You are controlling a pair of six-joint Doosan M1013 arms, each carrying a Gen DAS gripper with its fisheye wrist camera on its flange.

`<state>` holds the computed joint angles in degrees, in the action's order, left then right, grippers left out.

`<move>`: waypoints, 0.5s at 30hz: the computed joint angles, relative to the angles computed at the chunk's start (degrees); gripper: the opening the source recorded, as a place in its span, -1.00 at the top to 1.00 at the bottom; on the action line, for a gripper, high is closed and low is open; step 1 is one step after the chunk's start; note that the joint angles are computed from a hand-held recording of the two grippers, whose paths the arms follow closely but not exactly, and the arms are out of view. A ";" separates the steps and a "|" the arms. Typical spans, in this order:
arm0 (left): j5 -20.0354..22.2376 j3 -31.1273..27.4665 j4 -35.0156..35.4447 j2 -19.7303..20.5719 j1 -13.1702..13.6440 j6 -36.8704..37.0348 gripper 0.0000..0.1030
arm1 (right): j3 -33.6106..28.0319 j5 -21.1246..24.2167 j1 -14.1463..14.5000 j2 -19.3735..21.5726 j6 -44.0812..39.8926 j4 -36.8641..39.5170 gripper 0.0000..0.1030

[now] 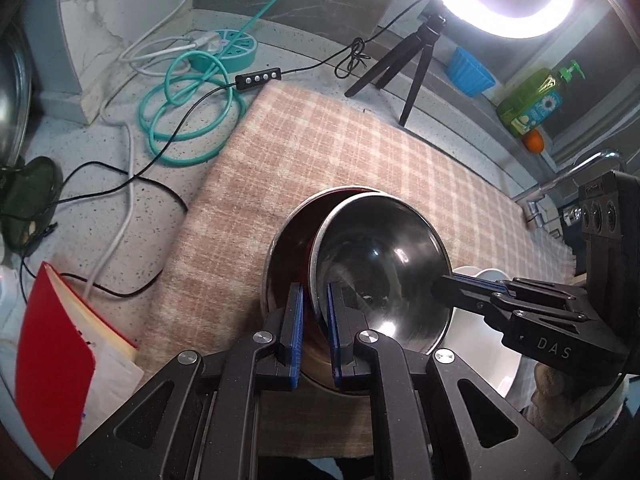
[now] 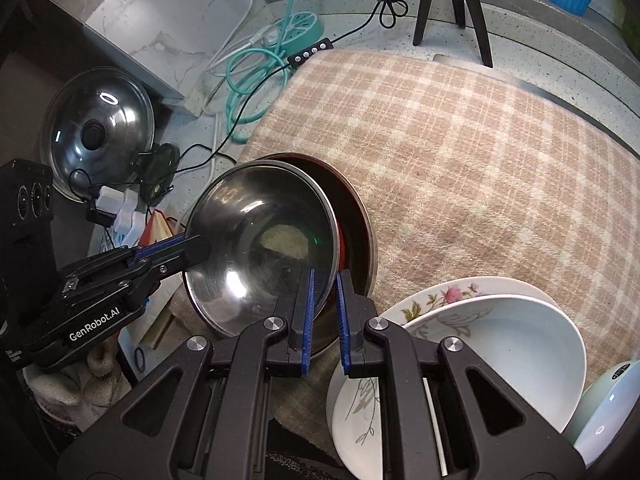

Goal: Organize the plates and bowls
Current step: 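Lift the red steel bowl and lower it into the large steel bowl, then open both grippers and release the red bowl inside the large bowl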

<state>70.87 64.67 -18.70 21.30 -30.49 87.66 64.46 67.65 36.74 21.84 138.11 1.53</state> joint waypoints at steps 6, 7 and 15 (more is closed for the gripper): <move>0.89 -0.50 2.19 0.58 -0.49 1.38 0.82 | -1.36 2.22 0.34 1.13 -0.09 -1.66 0.79; 1.00 -0.55 2.69 0.65 -0.61 1.65 0.82 | -1.49 2.42 0.35 1.29 -0.13 -1.64 0.78; 1.09 -0.81 5.66 0.86 -1.37 2.00 0.82 | -1.86 3.15 0.41 1.86 -0.47 -2.40 0.75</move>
